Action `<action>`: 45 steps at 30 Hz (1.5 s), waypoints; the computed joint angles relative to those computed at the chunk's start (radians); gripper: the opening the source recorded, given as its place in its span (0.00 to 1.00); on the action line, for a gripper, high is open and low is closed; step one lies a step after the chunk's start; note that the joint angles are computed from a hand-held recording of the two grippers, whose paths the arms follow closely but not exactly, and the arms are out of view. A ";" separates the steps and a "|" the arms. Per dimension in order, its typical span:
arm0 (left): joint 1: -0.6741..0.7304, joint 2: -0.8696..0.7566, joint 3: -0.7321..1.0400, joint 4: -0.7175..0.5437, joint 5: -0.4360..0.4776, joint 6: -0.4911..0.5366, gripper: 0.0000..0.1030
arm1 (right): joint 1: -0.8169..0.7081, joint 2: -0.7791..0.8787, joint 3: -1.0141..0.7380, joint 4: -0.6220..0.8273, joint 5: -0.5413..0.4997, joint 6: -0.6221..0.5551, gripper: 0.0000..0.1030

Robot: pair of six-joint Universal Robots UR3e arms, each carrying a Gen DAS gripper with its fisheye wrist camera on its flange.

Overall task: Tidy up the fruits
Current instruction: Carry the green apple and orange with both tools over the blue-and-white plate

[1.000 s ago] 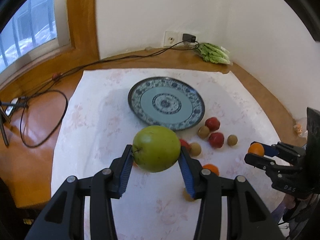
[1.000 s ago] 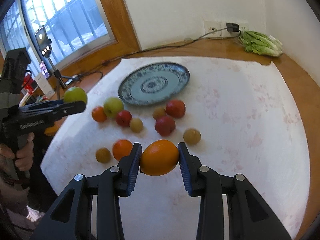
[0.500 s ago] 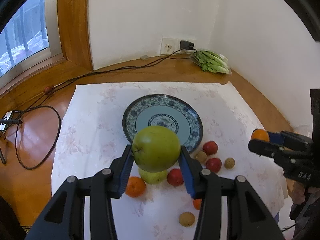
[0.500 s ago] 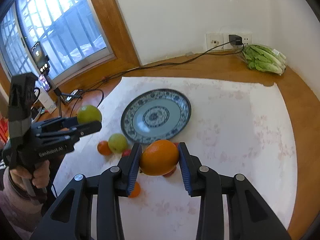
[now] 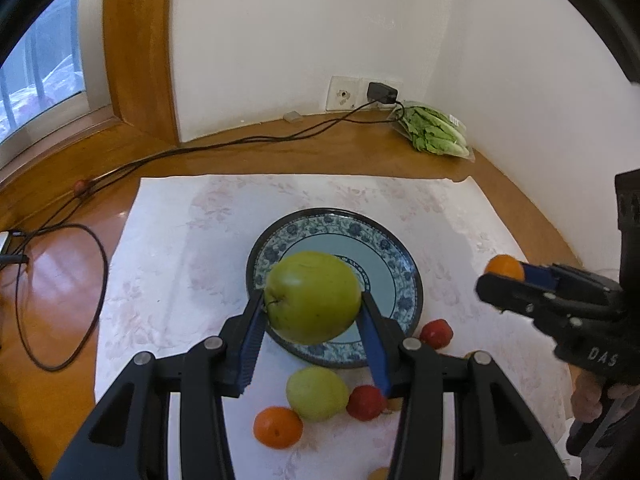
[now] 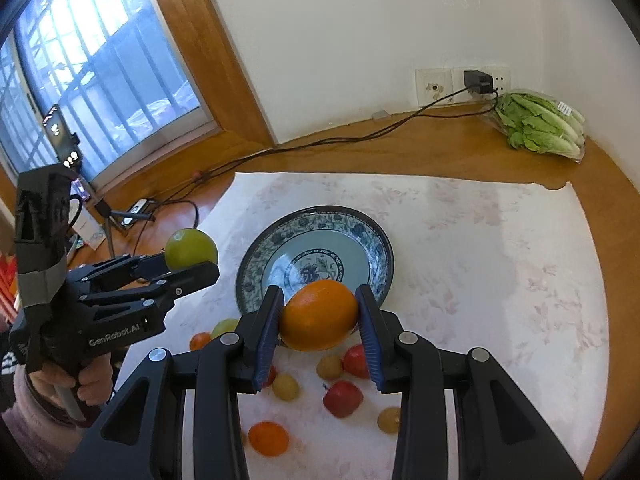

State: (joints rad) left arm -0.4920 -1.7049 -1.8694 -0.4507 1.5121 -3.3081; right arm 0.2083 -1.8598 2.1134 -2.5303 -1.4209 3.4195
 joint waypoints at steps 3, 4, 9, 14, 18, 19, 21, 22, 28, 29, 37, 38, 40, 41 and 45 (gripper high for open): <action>0.002 -0.046 0.028 0.011 -0.009 0.005 0.46 | 0.002 0.063 -0.016 -0.018 0.013 0.007 0.37; 0.004 -0.059 0.035 0.014 -0.016 0.006 0.46 | 0.008 0.089 -0.024 -0.027 0.010 0.007 0.37; 0.012 -0.131 0.093 0.005 -0.029 0.016 0.46 | 0.020 0.168 -0.047 -0.061 0.003 -0.007 0.37; 0.019 -0.195 0.154 -0.013 -0.035 0.019 0.46 | 0.020 0.231 -0.075 -0.087 -0.011 -0.016 0.37; 0.019 -0.237 0.191 -0.024 -0.037 0.027 0.46 | 0.020 0.295 -0.099 -0.115 -0.019 -0.023 0.37; 0.019 -0.246 0.198 -0.025 -0.038 0.026 0.46 | 0.021 0.310 -0.107 -0.118 -0.022 -0.023 0.37; 0.023 -0.267 0.213 -0.029 -0.046 0.025 0.46 | 0.029 0.347 -0.128 -0.125 -0.035 -0.026 0.37; 0.025 -0.277 0.222 -0.032 -0.046 0.024 0.46 | 0.035 0.366 -0.142 -0.128 -0.045 -0.029 0.37; 0.032 -0.320 0.255 -0.040 -0.041 0.021 0.46 | 0.054 0.428 -0.187 -0.138 -0.078 -0.056 0.37; 0.032 -0.324 0.258 -0.041 -0.039 0.021 0.46 | 0.053 0.437 -0.193 -0.141 -0.077 -0.058 0.37; 0.031 -0.369 0.289 -0.039 -0.028 0.015 0.46 | 0.046 0.488 -0.215 -0.160 -0.079 -0.070 0.37; 0.031 -0.373 0.291 -0.037 -0.026 0.013 0.46 | 0.045 0.493 -0.217 -0.161 -0.080 -0.072 0.37; 0.030 -0.383 0.301 -0.041 -0.026 0.009 0.46 | 0.044 0.501 -0.220 -0.163 -0.083 -0.076 0.37; 0.031 -0.389 0.306 -0.043 -0.027 0.008 0.46 | 0.043 0.504 -0.221 -0.163 -0.084 -0.079 0.37; 0.027 -0.399 0.314 -0.049 -0.024 0.006 0.46 | 0.044 0.518 -0.225 -0.168 -0.093 -0.091 0.37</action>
